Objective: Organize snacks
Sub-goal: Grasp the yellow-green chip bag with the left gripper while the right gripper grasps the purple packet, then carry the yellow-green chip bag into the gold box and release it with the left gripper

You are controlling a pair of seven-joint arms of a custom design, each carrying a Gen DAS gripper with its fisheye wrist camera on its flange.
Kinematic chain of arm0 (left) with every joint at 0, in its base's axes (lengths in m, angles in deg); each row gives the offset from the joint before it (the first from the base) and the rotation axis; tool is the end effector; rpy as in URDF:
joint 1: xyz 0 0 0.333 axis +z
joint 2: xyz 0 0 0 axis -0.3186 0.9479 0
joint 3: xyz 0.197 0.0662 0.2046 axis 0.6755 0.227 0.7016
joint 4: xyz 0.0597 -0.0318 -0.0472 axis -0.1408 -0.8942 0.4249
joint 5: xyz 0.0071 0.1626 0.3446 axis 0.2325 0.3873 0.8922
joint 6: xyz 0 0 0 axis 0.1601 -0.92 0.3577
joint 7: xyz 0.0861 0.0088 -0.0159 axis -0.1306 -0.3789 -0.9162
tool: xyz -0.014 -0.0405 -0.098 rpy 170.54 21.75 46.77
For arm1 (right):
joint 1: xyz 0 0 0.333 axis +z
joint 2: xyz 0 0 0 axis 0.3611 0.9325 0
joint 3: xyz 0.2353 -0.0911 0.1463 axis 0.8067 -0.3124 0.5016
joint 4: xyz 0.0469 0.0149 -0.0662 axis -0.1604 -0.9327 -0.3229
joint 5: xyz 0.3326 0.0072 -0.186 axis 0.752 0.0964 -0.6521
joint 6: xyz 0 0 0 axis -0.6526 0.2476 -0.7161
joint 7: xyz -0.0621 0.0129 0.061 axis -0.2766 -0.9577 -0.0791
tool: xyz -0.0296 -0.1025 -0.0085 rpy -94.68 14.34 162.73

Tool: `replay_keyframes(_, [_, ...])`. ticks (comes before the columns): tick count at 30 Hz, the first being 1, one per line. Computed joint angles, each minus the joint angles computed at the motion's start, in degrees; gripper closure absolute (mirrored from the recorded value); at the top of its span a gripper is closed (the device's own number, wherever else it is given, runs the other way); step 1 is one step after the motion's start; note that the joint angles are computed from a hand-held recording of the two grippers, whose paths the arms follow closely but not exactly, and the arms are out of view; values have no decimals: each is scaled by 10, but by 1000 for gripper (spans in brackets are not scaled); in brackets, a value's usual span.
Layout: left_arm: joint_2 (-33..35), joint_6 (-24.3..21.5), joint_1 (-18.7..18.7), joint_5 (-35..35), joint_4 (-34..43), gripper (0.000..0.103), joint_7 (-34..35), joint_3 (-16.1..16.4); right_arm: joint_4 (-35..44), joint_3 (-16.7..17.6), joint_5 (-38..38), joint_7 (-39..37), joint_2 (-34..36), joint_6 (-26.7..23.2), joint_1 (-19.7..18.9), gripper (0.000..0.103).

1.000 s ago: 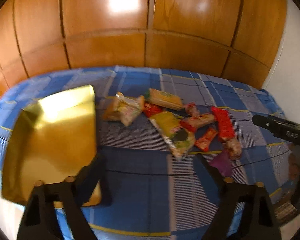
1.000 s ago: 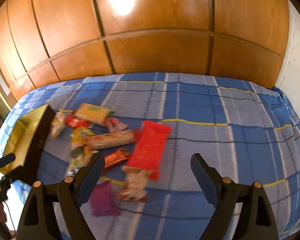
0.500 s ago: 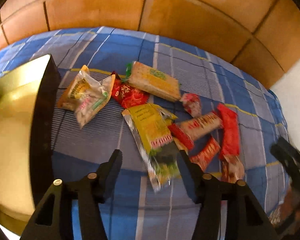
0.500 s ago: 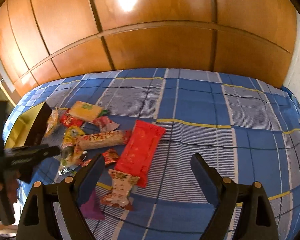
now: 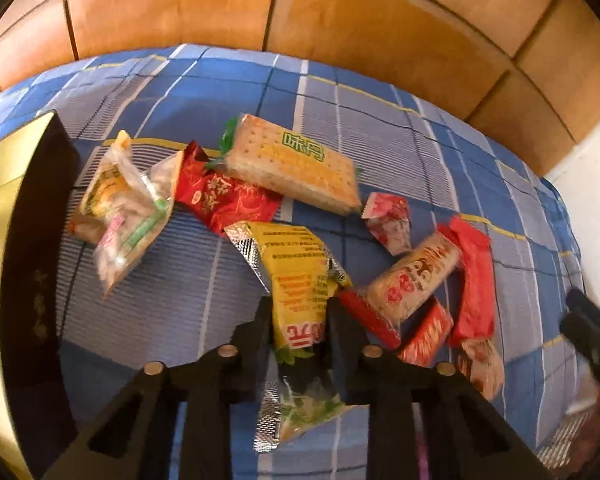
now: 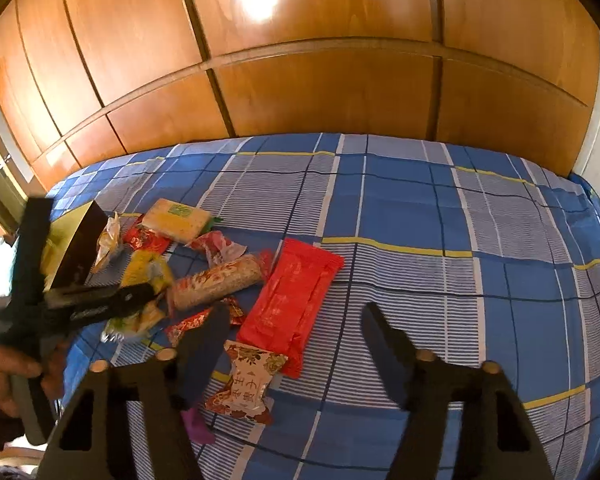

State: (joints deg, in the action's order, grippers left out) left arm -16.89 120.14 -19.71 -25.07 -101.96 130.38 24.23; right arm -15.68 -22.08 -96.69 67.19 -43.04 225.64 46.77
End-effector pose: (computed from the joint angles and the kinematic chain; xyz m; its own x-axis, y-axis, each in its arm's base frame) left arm 0.7034 -0.1362 0.5065 -0.1741 -0.9579 0.2283 -0.9067 0.0655 -0.4166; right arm 0.6115 0.2967 0.5298 0.0506 -0.9770 -0.2072 -0.7543 0.0986 -0.6491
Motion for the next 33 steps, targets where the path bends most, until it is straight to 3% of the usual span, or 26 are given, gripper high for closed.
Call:
replay_keyframes(4, [-84,42,27,-36,-123,80,49,-7,-5,19,49,-38,-2,4,-15,54])
replay_keyframes(8, [-151,74,33,-71,-215,80,94,-1,-4,72,184,-173,-2,-1,-43,55])
replay_keyframes(13, [-200,97,31,-108,-275,80,133,15,19,83,227,-250,12,-43,-16,55])
replay_keyframes(18, [-235,114,29,-160,-300,80,173,29,54,46,150,-192,48,-76,38,50])
replay_keyframes(22, [-261,116,36,-204,-307,80,196,47,79,40,132,-171,74,-96,45,50])
replay_keyframes(24, [-275,122,39,-222,-312,80,206,57,90,33,113,-158,85,-105,54,65])
replay_keyframes(26, [-288,133,45,-235,-317,80,210,71,88,30,106,-149,86,-96,57,66])
replay_keyframes(33, [-258,159,76,-164,-283,80,134,100,74,34,105,-137,78,-92,55,67])
